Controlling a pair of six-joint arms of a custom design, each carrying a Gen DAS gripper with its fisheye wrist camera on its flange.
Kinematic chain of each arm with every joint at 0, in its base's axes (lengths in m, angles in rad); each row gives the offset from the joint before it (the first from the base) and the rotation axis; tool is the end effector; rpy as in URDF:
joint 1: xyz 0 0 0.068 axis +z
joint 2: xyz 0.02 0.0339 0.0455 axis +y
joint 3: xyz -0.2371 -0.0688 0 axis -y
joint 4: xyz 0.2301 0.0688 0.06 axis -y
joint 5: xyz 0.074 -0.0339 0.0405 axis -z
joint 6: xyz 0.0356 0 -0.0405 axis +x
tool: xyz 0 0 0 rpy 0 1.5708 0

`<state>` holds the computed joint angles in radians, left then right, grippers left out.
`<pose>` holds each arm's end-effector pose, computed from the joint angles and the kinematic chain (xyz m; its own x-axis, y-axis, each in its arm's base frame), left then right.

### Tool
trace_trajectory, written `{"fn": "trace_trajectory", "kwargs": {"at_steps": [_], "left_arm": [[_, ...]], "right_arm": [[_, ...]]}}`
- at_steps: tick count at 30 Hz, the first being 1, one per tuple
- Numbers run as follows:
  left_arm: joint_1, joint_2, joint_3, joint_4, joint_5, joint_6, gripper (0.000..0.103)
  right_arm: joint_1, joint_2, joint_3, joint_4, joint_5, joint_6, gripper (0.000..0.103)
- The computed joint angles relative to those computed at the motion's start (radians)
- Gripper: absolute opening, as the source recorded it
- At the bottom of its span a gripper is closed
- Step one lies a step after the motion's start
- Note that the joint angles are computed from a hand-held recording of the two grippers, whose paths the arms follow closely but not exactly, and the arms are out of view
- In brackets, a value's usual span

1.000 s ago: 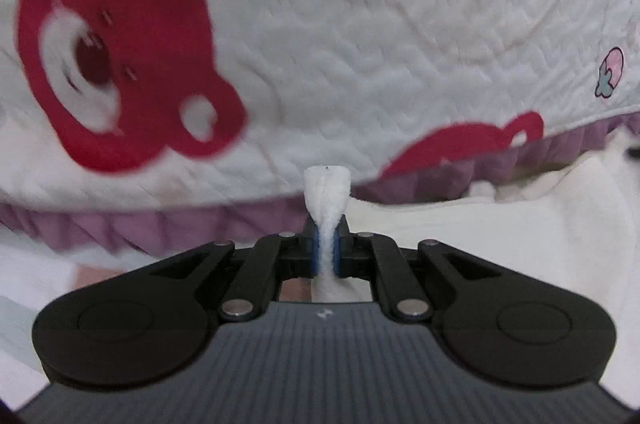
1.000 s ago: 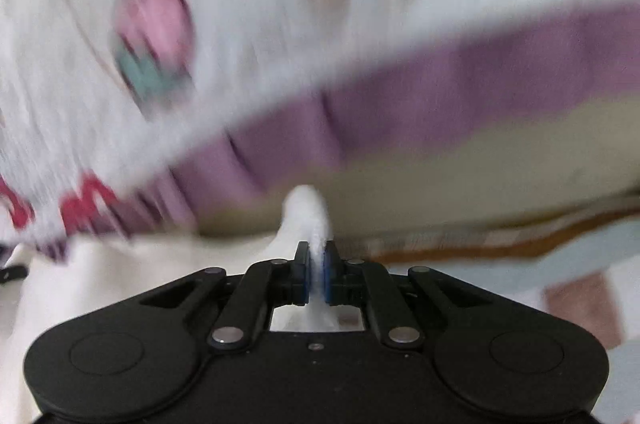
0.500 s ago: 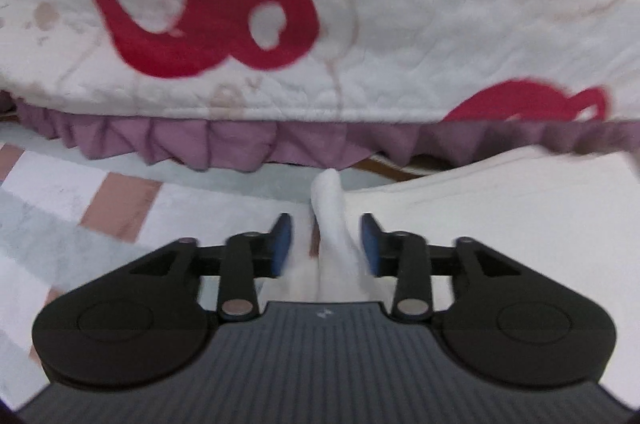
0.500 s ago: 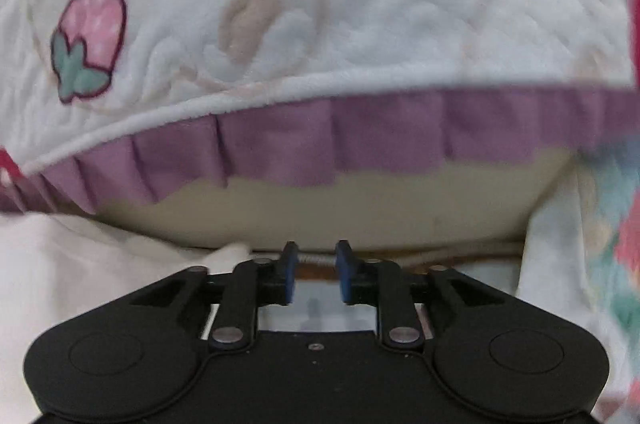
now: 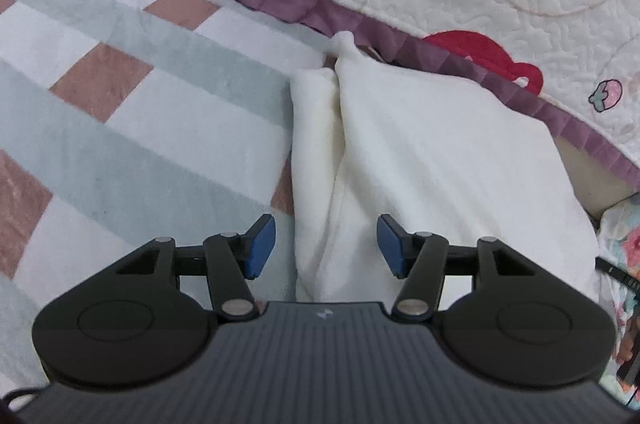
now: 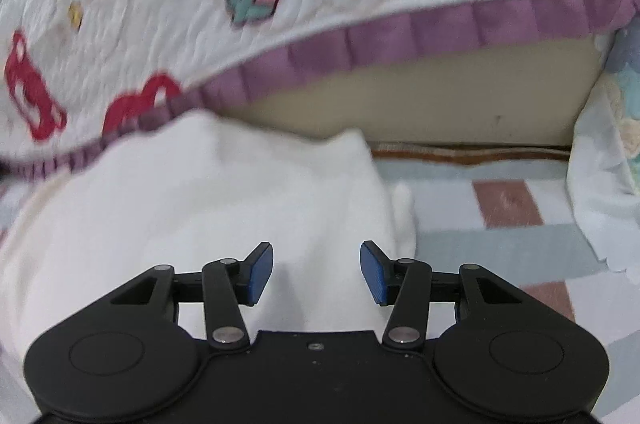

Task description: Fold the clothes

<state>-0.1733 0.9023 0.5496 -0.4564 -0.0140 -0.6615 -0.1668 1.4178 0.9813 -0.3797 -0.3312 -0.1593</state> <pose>0.1827 -0.0315 0.1971 -0.6625 -0.5076 -0.5508 -0.3094 0.8551 -0.4160 0.2894 -0.0370 0.2265 -0.6994 -0.0344 -0.7139 -0.1758 0.9764 0.1252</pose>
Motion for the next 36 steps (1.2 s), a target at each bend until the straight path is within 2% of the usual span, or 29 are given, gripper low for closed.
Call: {"fn": "trace_trajectory", "kwargs": {"at_steps": [2, 4, 5, 8, 10, 12, 16, 18, 23, 26, 31, 33, 34, 36], "left_arm": [[-0.049, -0.017, -0.003, -0.013, -0.042, -0.008, 0.058], [-0.084, -0.035, -0.01, -0.036, -0.067, -0.05, 0.058], [-0.102, -0.043, -0.013, -0.048, -0.08, -0.072, 0.058], [-0.142, -0.078, -0.012, -0.101, -0.127, -0.116, 0.058], [-0.147, -0.078, 0.002, -0.123, -0.147, -0.127, 0.058], [-0.152, -0.104, -0.002, -0.13, -0.164, -0.159, 0.059], [-0.179, -0.13, -0.004, -0.136, -0.183, -0.184, 0.059], [-0.196, -0.14, -0.01, -0.128, -0.182, -0.192, 0.059], [-0.252, -0.125, -0.021, -0.105, -0.202, -0.242, 0.059], [-0.272, -0.105, -0.02, -0.093, -0.214, -0.242, 0.061], [-0.251, -0.077, -0.036, -0.069, -0.177, -0.264, 0.064], [-0.259, -0.053, -0.038, -0.041, -0.189, -0.239, 0.065], [-0.272, -0.039, -0.039, -0.025, -0.206, -0.218, 0.062], [-0.314, -0.027, -0.03, -0.02, -0.257, -0.186, 0.011]], "right_arm": [[0.001, -0.003, -0.039, 0.012, 0.049, -0.02, 0.051], [0.005, -0.01, -0.087, 0.044, 0.15, -0.016, 0.051], [-0.013, -0.015, -0.104, 0.05, 0.151, 0.004, 0.051], [-0.073, -0.062, -0.138, 0.042, 0.098, 0.083, 0.051], [-0.071, -0.117, -0.158, 0.031, 0.113, 0.097, 0.051], [-0.067, -0.165, -0.164, 0.005, 0.113, 0.13, 0.052], [-0.075, -0.284, -0.201, -0.037, 0.03, 0.209, 0.055], [-0.065, -0.325, -0.225, -0.045, 0.005, 0.21, 0.056], [-0.03, -0.335, -0.274, -0.02, 0.071, 0.15, 0.057], [-0.057, -0.305, -0.268, -0.029, 0.086, 0.187, 0.057], [-0.108, -0.319, -0.275, -0.06, 0.031, 0.282, 0.06], [-0.11, -0.326, -0.288, -0.066, 0.007, 0.299, 0.06], [-0.107, -0.329, -0.298, -0.065, 0.001, 0.306, 0.061], [-0.097, -0.336, -0.322, -0.049, 0.001, 0.324, 0.062]]}}
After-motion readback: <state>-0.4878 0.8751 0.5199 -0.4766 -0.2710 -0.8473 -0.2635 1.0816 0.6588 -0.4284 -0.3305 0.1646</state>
